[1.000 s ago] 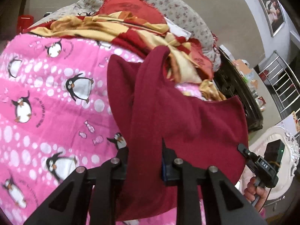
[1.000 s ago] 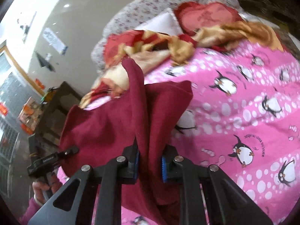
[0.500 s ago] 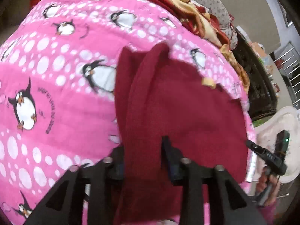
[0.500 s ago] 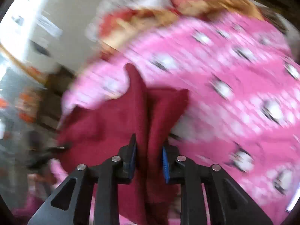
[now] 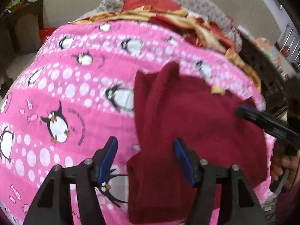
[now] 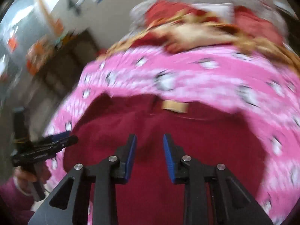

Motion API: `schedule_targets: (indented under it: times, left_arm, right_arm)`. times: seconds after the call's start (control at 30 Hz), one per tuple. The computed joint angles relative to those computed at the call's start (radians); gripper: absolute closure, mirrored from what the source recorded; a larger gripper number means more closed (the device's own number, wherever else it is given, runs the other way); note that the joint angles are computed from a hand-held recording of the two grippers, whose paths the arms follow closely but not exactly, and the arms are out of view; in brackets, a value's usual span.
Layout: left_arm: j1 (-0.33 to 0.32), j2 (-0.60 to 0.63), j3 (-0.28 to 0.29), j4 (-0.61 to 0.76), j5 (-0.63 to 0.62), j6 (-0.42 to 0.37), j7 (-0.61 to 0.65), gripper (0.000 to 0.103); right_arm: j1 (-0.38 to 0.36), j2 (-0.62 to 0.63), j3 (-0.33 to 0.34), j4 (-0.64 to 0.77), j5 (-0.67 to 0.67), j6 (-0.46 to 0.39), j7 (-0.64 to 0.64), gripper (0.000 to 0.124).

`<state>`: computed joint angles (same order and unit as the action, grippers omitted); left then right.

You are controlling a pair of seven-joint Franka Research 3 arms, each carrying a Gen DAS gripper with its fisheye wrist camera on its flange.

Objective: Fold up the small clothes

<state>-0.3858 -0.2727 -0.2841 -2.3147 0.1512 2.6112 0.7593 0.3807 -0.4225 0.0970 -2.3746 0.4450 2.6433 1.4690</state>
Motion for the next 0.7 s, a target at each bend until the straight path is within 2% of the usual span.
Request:
schedule_targets:
  times: [0.1, 0.17, 0.2, 0.3, 0.37, 0.47, 0.53, 0.57, 0.6, 0.63, 0.7]
  left_arm:
    - [-0.001, 0.005, 0.013, -0.027, -0.017, 0.031, 0.008, 0.028]
    - [-0.013, -0.013, 0.037, -0.049, -0.069, 0.050, 0.035, 0.027]
    - [-0.017, -0.024, 0.043, -0.056, -0.086, 0.050, 0.047, 0.027]
    - [-0.004, -0.043, 0.030, -0.061, -0.068, 0.042, 0.042, 0.027]
    - [0.003, -0.044, 0.020, -0.057, -0.052, 0.036, 0.033, 0.027]
    - [0.004, -0.040, 0.017, -0.056, -0.043, 0.036, 0.023, 0.026]
    - [0.002, -0.040, 0.021, -0.064, -0.052, 0.045, 0.017, 0.025]
    - [0.003, -0.039, 0.022, -0.065, -0.054, 0.047, 0.013, 0.025]
    - [0.001, -0.040, 0.025, -0.068, -0.062, 0.049, 0.010, 0.024]
    - [0.000, -0.040, 0.027, -0.071, -0.066, 0.052, 0.009, 0.023]
    - [0.002, -0.042, 0.027, -0.076, -0.068, 0.058, 0.002, 0.022]
  right_arm:
    - [-0.053, 0.160, 0.085, 0.099, -0.172, -0.013, 0.108, 0.097]
    - [-0.069, 0.212, 0.103, 0.148, -0.270, -0.023, 0.205, 0.097]
    - [-0.058, 0.209, 0.093, 0.151, -0.265, -0.018, 0.219, 0.097]
    - [0.030, 0.196, 0.030, 0.176, -0.070, 0.011, 0.091, 0.097]
    - [0.057, 0.224, 0.027, 0.227, -0.018, -0.008, 0.045, 0.096]
    - [0.080, 0.305, 0.024, 0.327, 0.079, -0.061, -0.009, 0.089]
    - [0.079, 0.374, 0.039, 0.394, 0.067, -0.096, 0.005, 0.089]
    - [0.078, 0.417, 0.049, 0.435, 0.013, -0.118, 0.045, 0.091]
    - [0.078, 0.453, 0.054, 0.470, -0.033, -0.128, 0.080, 0.107]
    - [0.080, 0.476, 0.056, 0.491, -0.073, -0.127, 0.110, 0.117]
    - [0.091, 0.528, 0.058, 0.536, -0.149, -0.115, 0.168, 0.117]
